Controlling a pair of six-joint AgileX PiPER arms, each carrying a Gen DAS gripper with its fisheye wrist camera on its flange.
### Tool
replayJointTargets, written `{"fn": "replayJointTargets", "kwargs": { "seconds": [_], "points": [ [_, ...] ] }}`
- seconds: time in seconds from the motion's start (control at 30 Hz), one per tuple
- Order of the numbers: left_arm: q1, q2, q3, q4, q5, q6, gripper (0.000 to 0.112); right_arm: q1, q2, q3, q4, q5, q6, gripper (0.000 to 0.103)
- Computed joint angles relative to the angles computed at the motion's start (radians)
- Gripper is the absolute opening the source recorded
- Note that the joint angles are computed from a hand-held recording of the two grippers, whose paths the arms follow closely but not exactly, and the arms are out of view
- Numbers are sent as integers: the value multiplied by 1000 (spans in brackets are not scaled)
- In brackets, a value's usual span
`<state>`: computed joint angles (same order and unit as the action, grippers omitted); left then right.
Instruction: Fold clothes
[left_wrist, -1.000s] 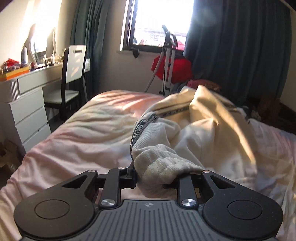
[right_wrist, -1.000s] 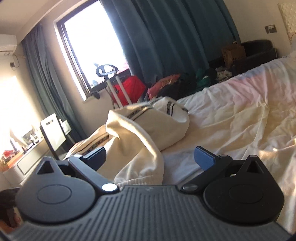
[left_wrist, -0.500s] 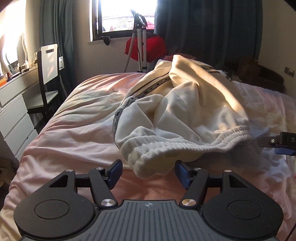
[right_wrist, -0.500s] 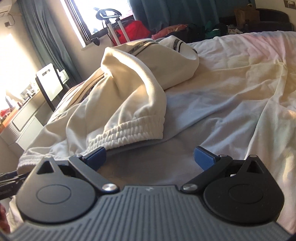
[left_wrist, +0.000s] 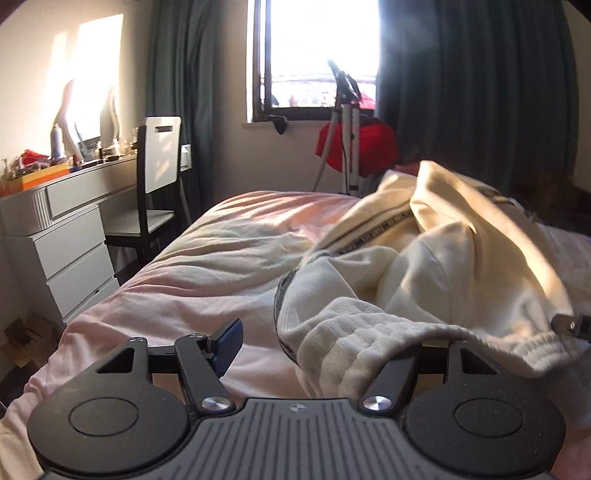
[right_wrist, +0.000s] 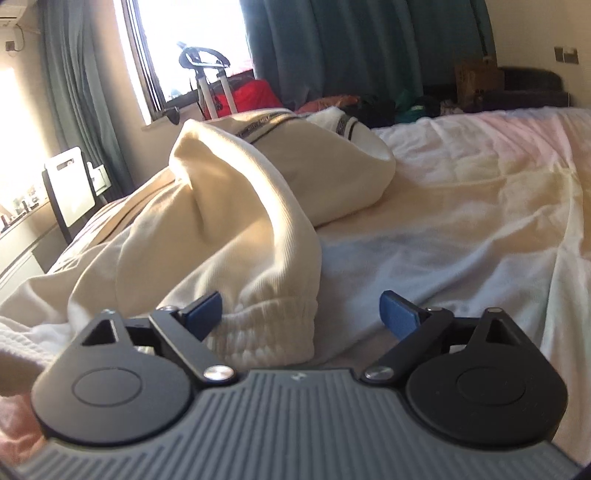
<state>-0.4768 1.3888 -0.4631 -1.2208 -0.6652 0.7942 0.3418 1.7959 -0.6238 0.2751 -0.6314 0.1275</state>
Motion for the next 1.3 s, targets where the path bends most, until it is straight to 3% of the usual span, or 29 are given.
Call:
{"fn": "replayJointTargets", "kwargs": {
  "seconds": [0.03,0.1,0.27,0.47,0.57,0.87,0.93,1.07,1.13,1.27,1.3],
  "points": [
    [5,-2,2,12,-13,-28,68,9,12,-9,17,-14,-40,74],
    [19,-25,14,43,-28,-76,68,14,10,-14,17,-5,-54,74],
    [79,-92,22,50,-4,-114,68,-13,-86,28,-160,51,126,75],
    [241,-133,9,22,176,-140,65,-12,-150,68,-339,135,259,78],
    [316,-151,13,20,261,-165,65,2,-113,32,-398,158,267,78],
    [322,-170,14,-41,261,-133,64,16,-36,-34,-616,194,359,78],
    [303,-169,11,-66,243,-111,64,32,-35,-36,-585,197,300,78],
    [291,-161,10,-62,226,-126,64,61,-17,-37,-286,179,71,78],
    [296,-163,11,-44,232,-148,64,38,9,-56,-197,182,58,78],
    [284,-173,16,-16,231,-181,64,-8,44,-77,-253,160,137,79],
    [278,-176,19,-5,226,-190,64,-11,50,-81,-255,152,134,73]
  ]
}}
